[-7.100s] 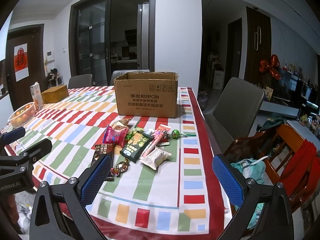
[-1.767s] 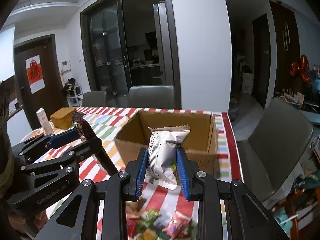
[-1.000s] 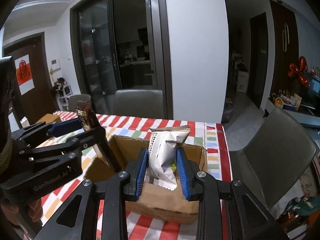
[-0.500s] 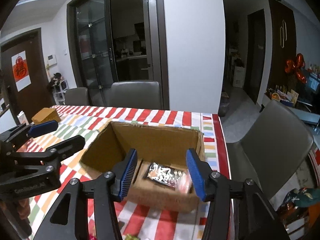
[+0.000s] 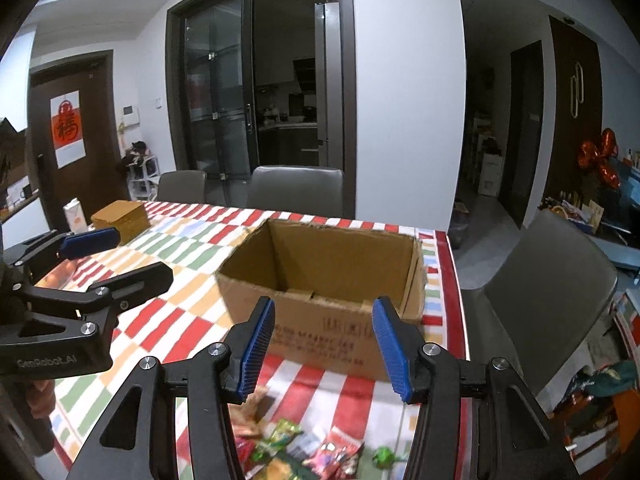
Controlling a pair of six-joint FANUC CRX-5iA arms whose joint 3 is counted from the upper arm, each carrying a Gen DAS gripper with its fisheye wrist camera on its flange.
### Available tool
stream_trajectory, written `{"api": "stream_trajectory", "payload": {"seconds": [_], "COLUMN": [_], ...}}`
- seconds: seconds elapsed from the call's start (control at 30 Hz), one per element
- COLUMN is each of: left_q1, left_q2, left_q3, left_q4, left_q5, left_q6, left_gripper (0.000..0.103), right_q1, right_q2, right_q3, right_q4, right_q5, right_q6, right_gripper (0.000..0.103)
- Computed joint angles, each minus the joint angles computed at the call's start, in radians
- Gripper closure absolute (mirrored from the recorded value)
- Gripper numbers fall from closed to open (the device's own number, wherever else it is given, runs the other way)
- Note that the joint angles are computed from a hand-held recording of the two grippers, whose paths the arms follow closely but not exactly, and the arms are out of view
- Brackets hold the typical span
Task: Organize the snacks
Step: 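Move both open tools back toward the snack pile, then grasp the pink candy bag with the left tool while the right tool grasps the green cracker packet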
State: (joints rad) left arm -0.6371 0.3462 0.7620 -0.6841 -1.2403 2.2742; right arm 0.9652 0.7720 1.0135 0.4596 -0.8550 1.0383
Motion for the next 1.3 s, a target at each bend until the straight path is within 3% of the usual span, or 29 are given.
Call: {"api": "stream_trajectory", "payload": {"seconds": [0.27, 0.5, 0.77, 0.93, 1.17, 1.3], "left_q1": [-0.047, -0.052, -0.034, -0.010, 0.066, 0.109], "left_q2": [-0.065, -0.107, -0.132, -0.148, -0.150, -0.132], "left_q3": [-0.133, -0.245, -0.343, -0.416, -0.515, -0.536], "left_q4": [-0.008, 0.044, 0.103, 0.142, 0.280, 0.363], "left_q5": [-0.010, 0.020, 0.078, 0.153, 0.283, 0.311], "left_q6": [0.072, 0.114, 0.094, 0.068, -0.031, -0.076], "left_gripper": [0.014, 0.014, 0.014, 0.014, 0.014, 0.014], "right_q1": [0.025, 0.039, 0.058, 0.061, 0.060, 0.048], "right_q2": [-0.139, -0.180, -0.179, -0.149, -0.084, -0.032], "right_q3": [-0.294, -0.370, -0.380, -0.339, -0.251, -0.163], "right_q4": [0.081, 0.036, -0.065, -0.141, -0.185, -0.245], "right_q5": [0.097, 0.077, 0.000, -0.073, -0.174, -0.256], "right_q6": [-0.121, -0.150, -0.115, -0.096, -0.109, -0.111], "right_gripper": [0.051, 0.051, 0.051, 0.051, 0.051, 0.051]}}
